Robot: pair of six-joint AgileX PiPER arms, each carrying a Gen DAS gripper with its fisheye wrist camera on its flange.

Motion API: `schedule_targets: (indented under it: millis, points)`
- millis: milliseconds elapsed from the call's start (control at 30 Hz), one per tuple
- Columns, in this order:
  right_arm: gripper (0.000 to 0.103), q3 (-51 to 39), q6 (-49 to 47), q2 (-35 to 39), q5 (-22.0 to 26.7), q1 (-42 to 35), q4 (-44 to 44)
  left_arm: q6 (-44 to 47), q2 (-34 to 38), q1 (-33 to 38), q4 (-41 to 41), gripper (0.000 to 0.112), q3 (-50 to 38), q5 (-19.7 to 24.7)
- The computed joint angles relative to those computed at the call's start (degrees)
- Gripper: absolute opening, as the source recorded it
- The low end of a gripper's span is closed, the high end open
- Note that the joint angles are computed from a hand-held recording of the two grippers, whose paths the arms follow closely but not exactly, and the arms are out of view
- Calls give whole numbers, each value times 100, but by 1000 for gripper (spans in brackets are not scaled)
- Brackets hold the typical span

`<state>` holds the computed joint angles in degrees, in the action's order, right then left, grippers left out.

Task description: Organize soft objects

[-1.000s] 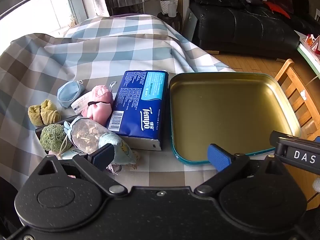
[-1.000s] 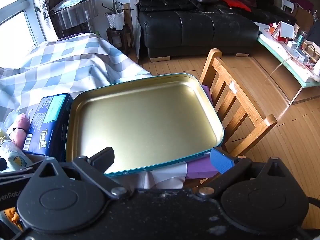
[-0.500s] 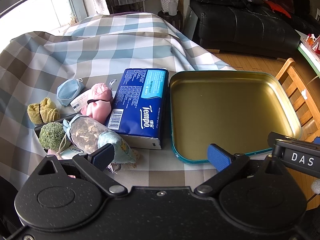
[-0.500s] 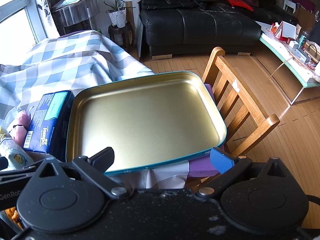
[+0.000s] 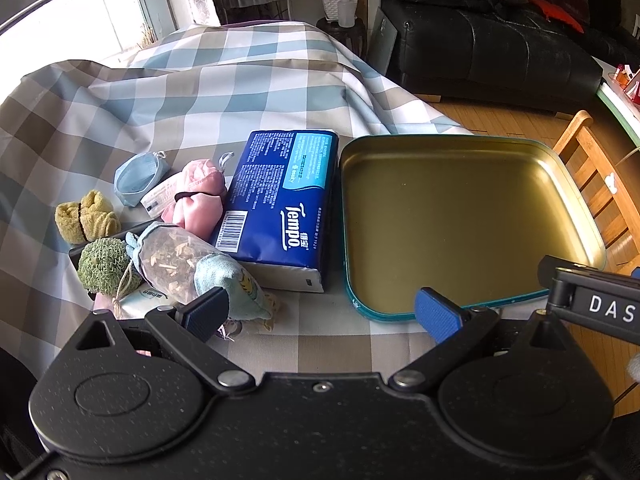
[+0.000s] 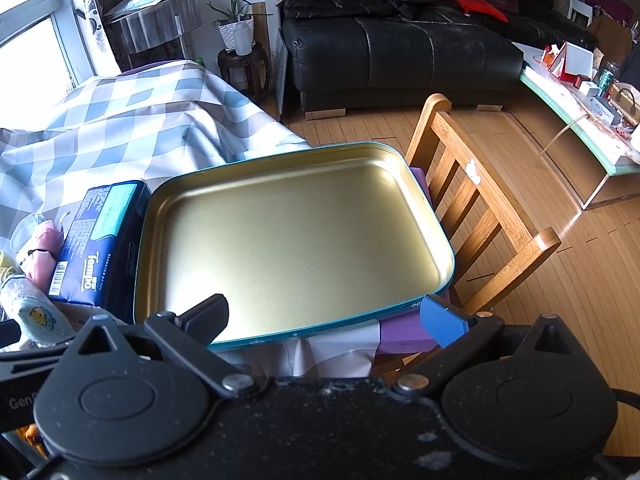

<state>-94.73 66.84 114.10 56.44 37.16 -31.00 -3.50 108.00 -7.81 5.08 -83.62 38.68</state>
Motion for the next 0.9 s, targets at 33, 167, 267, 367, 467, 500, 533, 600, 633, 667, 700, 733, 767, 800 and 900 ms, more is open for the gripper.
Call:
schedule_targets:
  millis: [33,167,267,367,467,500,533,600,633,667,700,733,767,800,900]
  points:
    - [102,0,0,0,0,0,0,-3,-2,2,5,97,4,-2]
    - [102,-3,0,2,3,1,-1,-14,-6,6,16,97,10,-2]
    - [102,-3,0,2,3,1,-1,-12,-10,11,22,97,11,8]
    - [102,7,-1,-5,-7,-3,3,-20,-4,6,29,97,4,9]
    - [103,-50,-33,21,23,9,13,3,-27,24,16,97,33,5]
    - [102,-106,-55,48,56,21,18,13,-31,28,10,97,38,2]
    - [102,-135,-66,62,74,27,22,4,-27,23,19,97,34,3]
    - [102,-171,-83,83,93,31,27,-2,-27,24,20,97,30,8]
    - [103,-173,-88,82,95,32,26,5,-25,21,9,97,28,9]
    - [102,-183,-91,88,99,33,26,-3,-24,17,13,97,27,12]
    - [102,-183,-91,88,99,33,26,9,-41,20,-3,97,43,13]
    - [102,-183,-91,88,99,33,26,19,-61,22,-13,97,64,7]
    - [102,-200,-90,99,110,36,23,37,-92,22,-24,97,94,2]
    - [102,-219,-92,110,120,38,23,55,-108,22,-29,97,107,7]
    - [102,-250,-90,138,136,43,15,170,-156,35,-97,97,148,22]
